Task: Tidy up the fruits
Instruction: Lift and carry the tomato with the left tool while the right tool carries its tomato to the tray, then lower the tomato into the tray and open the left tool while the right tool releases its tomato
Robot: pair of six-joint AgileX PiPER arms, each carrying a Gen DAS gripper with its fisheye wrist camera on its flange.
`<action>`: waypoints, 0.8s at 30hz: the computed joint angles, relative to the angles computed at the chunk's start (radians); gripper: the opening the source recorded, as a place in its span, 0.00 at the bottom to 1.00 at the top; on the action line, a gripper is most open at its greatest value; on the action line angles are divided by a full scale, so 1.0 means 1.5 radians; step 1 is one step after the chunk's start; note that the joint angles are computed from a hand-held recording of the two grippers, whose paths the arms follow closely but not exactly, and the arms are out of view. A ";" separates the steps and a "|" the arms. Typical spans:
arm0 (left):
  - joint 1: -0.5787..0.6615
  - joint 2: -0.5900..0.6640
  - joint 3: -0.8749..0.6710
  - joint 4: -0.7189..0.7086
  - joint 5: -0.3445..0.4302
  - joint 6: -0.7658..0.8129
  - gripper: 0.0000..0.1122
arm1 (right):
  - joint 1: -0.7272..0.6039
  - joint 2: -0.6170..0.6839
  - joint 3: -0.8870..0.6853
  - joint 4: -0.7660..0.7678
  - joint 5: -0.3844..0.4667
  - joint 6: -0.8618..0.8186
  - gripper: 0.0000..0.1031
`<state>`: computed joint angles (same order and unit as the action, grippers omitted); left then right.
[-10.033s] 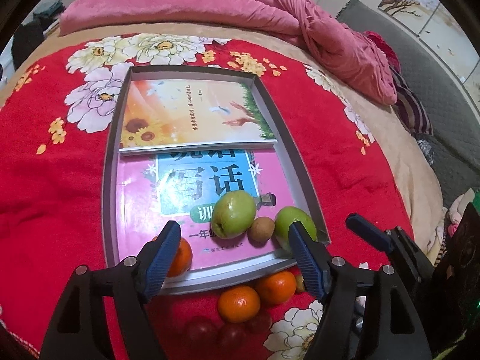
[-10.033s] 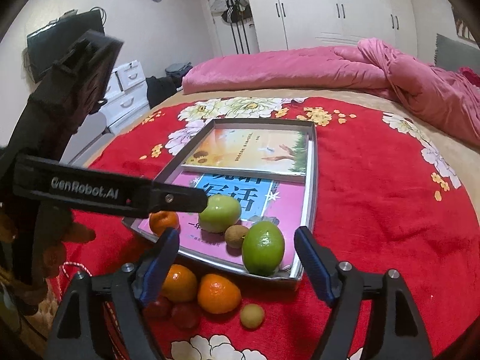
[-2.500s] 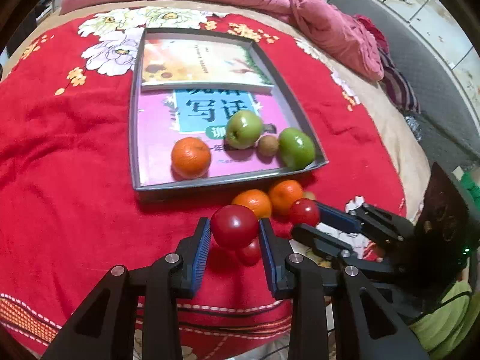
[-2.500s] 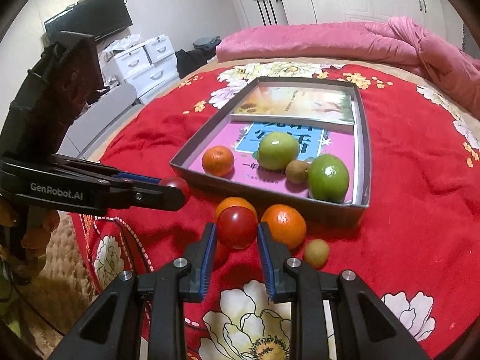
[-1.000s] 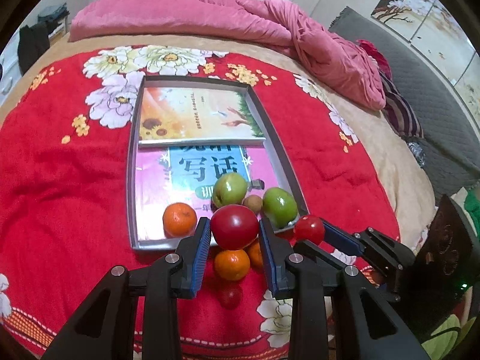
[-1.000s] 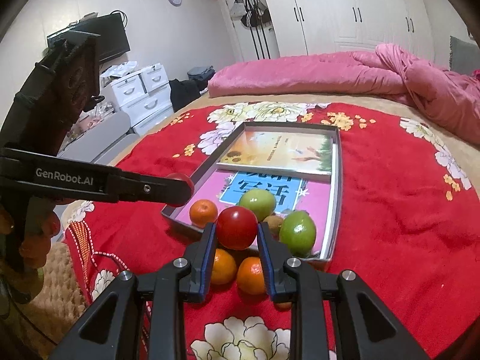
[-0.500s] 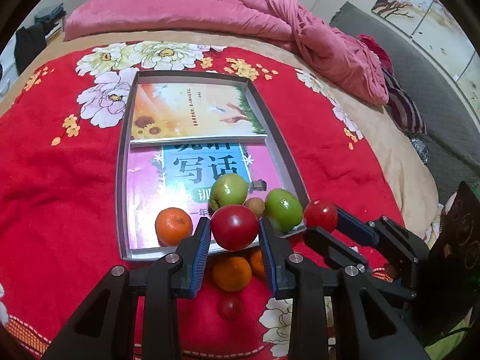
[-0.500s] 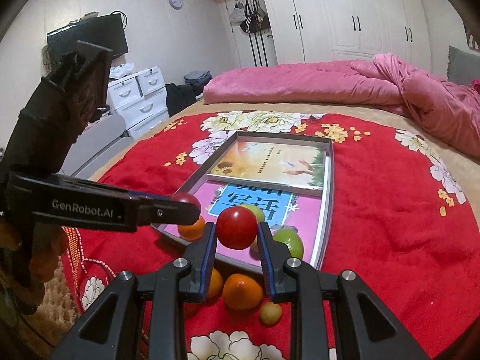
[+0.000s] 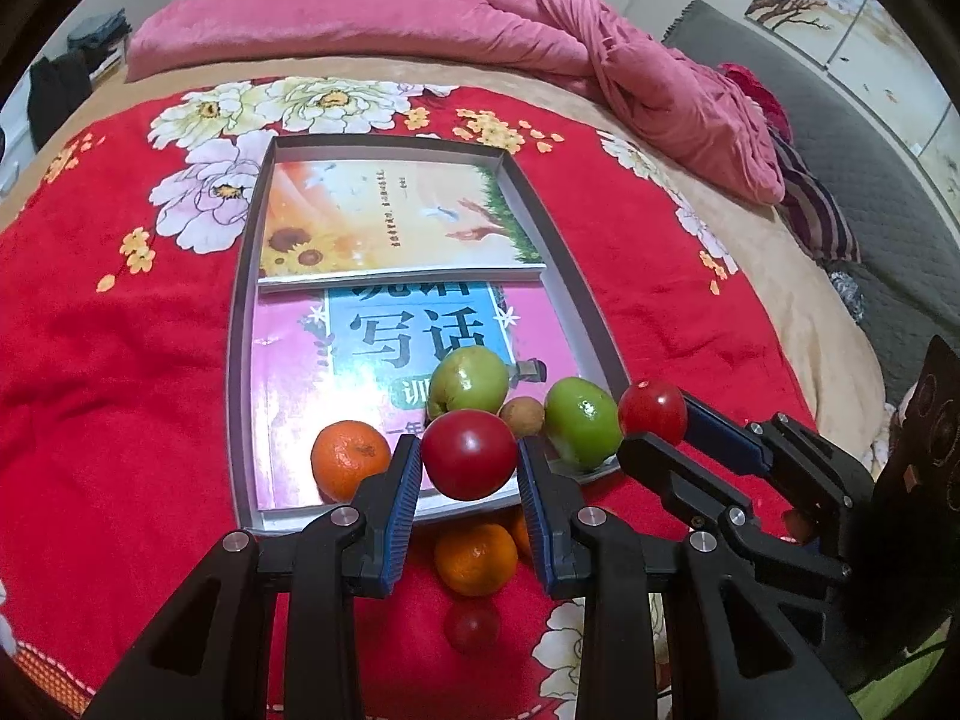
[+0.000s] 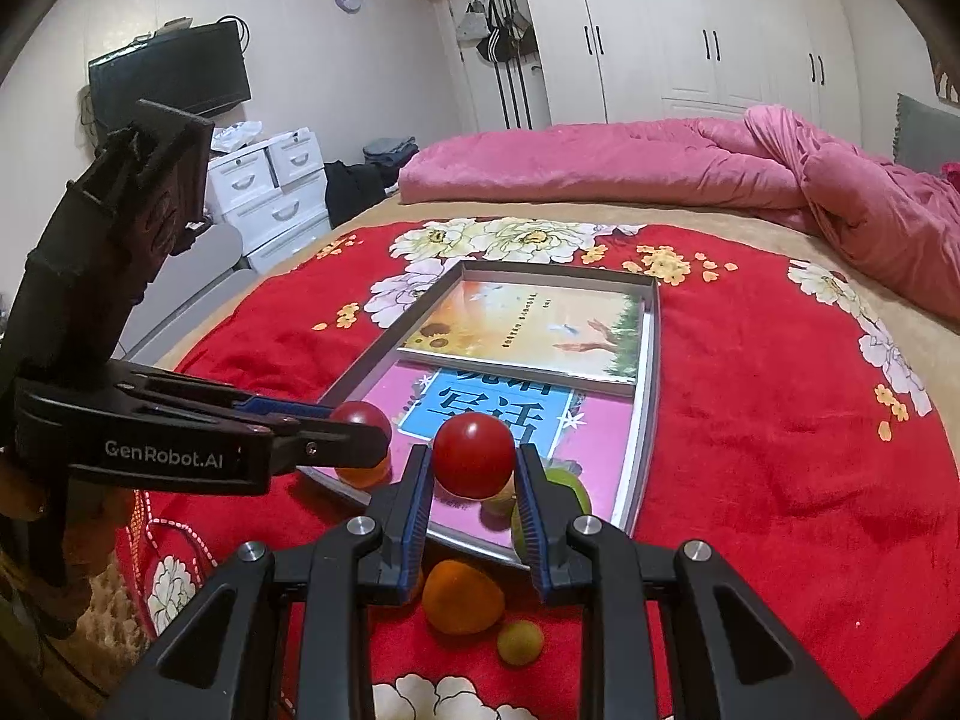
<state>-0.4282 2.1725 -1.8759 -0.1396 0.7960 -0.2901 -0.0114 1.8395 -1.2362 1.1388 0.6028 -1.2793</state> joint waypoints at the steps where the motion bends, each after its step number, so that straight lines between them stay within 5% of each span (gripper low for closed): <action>1: 0.000 0.001 0.000 0.002 -0.001 -0.001 0.30 | 0.001 0.001 -0.001 -0.002 -0.001 0.000 0.27; 24: -0.012 0.030 -0.002 0.049 -0.021 -0.017 0.30 | 0.034 0.032 -0.012 -0.066 -0.019 0.031 0.27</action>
